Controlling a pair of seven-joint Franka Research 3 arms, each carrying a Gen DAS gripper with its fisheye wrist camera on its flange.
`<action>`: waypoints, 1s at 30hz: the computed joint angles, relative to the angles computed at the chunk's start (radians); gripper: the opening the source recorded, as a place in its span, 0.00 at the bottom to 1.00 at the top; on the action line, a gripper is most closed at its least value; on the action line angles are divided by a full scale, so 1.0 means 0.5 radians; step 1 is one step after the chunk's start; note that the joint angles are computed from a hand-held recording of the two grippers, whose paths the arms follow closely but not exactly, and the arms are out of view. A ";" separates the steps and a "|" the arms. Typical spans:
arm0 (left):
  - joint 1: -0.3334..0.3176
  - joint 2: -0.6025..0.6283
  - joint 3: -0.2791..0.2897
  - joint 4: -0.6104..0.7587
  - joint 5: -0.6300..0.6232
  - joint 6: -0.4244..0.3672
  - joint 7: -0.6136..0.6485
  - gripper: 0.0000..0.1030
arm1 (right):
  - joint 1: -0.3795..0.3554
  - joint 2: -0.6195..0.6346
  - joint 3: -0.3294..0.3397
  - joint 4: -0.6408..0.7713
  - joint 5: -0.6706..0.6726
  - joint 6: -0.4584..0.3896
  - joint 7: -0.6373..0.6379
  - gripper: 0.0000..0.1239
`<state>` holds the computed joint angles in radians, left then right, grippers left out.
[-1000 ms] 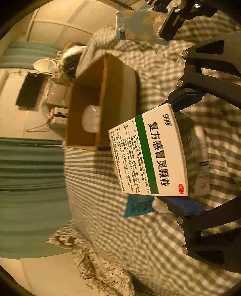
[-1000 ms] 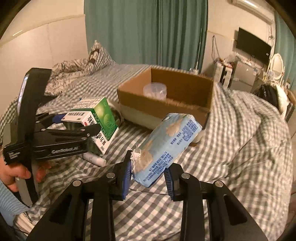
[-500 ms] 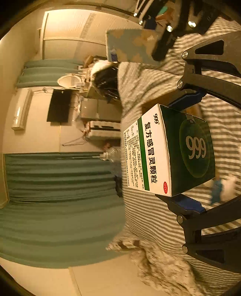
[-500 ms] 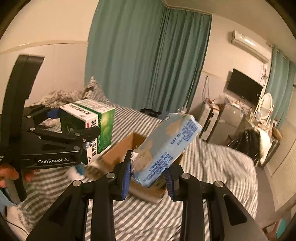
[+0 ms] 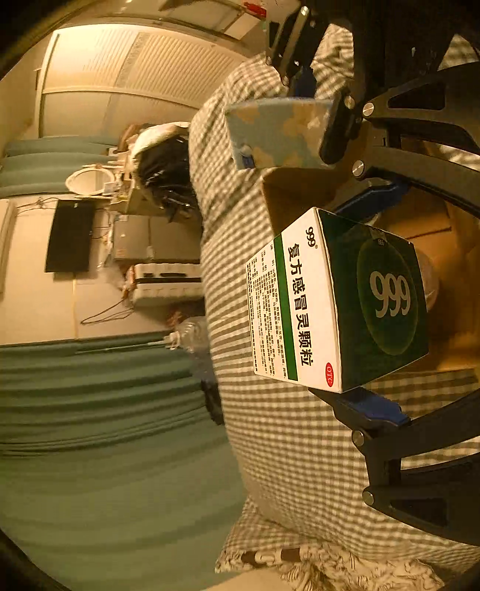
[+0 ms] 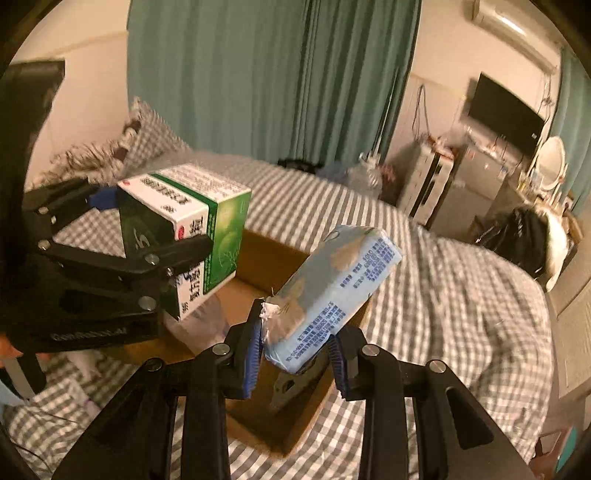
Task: Organize objects
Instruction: 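Lower the tissue pack and medicine box into the cardboard box and release both, then grasp the white cream tube with the right gripper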
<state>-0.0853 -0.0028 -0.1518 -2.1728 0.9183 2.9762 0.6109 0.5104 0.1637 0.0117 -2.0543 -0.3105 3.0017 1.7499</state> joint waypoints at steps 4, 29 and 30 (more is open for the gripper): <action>0.011 0.075 0.024 0.008 -0.134 0.100 0.145 0.80 | 0.000 0.146 -0.014 0.078 0.069 0.016 -0.066 0.27; 0.124 -1.254 -0.092 -0.835 -0.598 -0.222 0.426 1.00 | 0.202 -0.859 -0.146 -0.562 -1.682 0.101 1.627 0.77; 0.133 -1.324 -0.110 -0.888 -0.614 -0.269 0.443 1.00 | 0.171 -0.875 -0.094 -0.581 -1.715 0.124 1.671 0.77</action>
